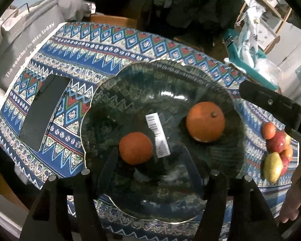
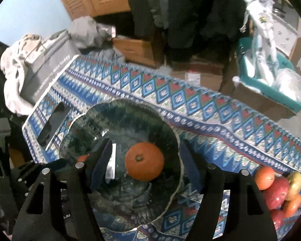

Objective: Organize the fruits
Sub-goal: 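Lower both oranges into the glass bowl and open both tools, then withdraw both tools from the bowl back toward the fruit cluster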

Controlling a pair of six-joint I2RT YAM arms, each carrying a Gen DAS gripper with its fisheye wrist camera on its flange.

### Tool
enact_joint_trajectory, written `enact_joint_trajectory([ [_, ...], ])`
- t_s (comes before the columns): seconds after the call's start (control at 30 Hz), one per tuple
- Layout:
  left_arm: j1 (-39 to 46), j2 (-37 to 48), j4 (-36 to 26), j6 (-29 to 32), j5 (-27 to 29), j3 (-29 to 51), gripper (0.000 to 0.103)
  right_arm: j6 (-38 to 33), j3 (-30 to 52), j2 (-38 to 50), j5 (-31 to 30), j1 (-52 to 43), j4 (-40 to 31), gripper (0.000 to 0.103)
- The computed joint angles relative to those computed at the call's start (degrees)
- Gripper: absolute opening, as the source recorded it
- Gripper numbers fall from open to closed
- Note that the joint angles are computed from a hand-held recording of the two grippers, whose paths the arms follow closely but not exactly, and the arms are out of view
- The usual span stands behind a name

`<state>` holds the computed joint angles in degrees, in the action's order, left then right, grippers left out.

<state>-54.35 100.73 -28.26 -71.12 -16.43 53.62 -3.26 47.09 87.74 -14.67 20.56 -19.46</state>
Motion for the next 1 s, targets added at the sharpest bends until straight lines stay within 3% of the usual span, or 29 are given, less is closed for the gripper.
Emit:
enact_joint_trajectory([
  [0.33,-2.51,-3.79,-3.07,-0.28,-3.62,3.95,0.073,-1.33,-2.18,-11.04,2.53,-4.24,-2.73,0.073],
  [0.53,-4.99,-3.63,-5.82,0.47,-6.84,8.79,0.079,-3.05,-2.64,-16.85,1.07,-8.82,-5.54,0.076],
  [1.0,-9.51,-1.43,-12.32,1.07,-12.68,19.78,0.081,-10.44,-3.52,-30.32,-4.66,-23.13,-12.60,0.080],
])
